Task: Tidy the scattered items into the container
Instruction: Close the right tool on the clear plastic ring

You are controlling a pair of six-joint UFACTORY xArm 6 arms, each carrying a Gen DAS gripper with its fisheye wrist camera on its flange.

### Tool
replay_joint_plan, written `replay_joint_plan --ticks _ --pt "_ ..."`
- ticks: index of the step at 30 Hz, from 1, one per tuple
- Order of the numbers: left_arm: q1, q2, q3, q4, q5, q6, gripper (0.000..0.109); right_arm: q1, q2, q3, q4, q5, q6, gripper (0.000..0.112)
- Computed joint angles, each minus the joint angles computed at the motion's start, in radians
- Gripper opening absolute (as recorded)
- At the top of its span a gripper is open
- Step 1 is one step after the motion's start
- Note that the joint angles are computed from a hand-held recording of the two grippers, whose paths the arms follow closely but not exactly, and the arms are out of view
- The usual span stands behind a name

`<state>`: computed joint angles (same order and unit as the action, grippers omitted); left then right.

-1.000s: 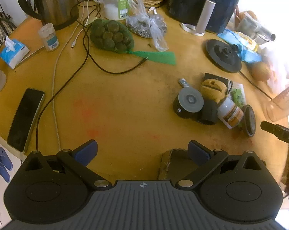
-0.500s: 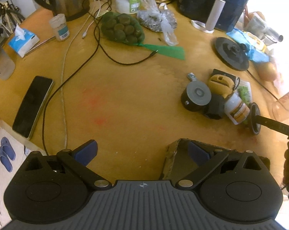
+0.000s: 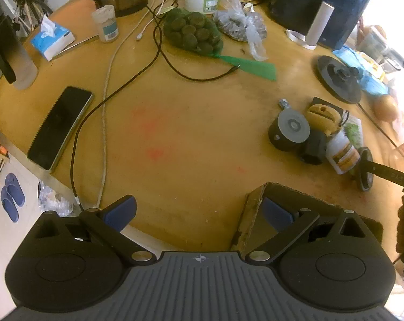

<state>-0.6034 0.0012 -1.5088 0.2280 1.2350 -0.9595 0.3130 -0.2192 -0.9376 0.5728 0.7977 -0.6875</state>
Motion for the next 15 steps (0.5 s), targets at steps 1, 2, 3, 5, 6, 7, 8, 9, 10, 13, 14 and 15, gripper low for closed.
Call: replay_joint_plan --ticks 1,2,3,5,6,7,8,9,10,13,14,15 --pt "0.0 0.0 0.001 -0.001 0.0 -0.004 0.103 -0.002 0.007 -0.005 0.007 0.004 -0.009 0.084" --pt "-0.002 -0.001 0.003 -0.002 0.001 -0.009 0.103 -0.002 0.01 -0.007 0.012 0.002 -0.017 0.085" --pt "-0.004 -0.002 0.003 -0.002 0.002 -0.012 0.103 -0.003 0.013 -0.01 0.017 0.003 -0.025 0.085" --pt "-0.008 -0.004 0.006 0.0 0.003 -0.019 0.103 -0.008 0.021 -0.019 0.03 0.015 -0.039 0.086" --pt "-0.01 -0.005 0.006 0.0 0.004 -0.022 0.103 -0.013 0.025 -0.025 0.042 0.027 -0.044 0.086" --pt "-0.011 -0.006 0.006 0.0 0.006 -0.024 0.103 -0.016 0.029 -0.028 0.05 0.032 -0.043 0.087" --pt "-0.011 -0.007 0.007 0.0 0.007 -0.026 0.103 -0.017 0.032 -0.03 0.054 0.033 -0.044 0.09" --pt "-0.012 -0.009 0.008 0.0 0.008 -0.029 0.103 -0.015 0.035 -0.03 0.052 0.031 -0.042 0.093" --pt "-0.014 -0.01 0.01 0.001 0.009 -0.032 0.103 -0.014 0.04 -0.031 0.049 0.028 -0.042 0.093" --pt "-0.015 -0.011 0.011 0.0 0.017 -0.035 0.103 -0.013 0.058 -0.036 0.037 0.026 -0.035 0.093" --pt "-0.016 -0.011 0.009 0.0 0.02 -0.034 0.103 -0.014 0.061 -0.038 0.04 0.029 -0.037 0.092" --pt "-0.017 -0.011 0.007 0.001 0.023 -0.034 0.103 -0.014 0.064 -0.039 0.045 0.034 -0.041 0.091"
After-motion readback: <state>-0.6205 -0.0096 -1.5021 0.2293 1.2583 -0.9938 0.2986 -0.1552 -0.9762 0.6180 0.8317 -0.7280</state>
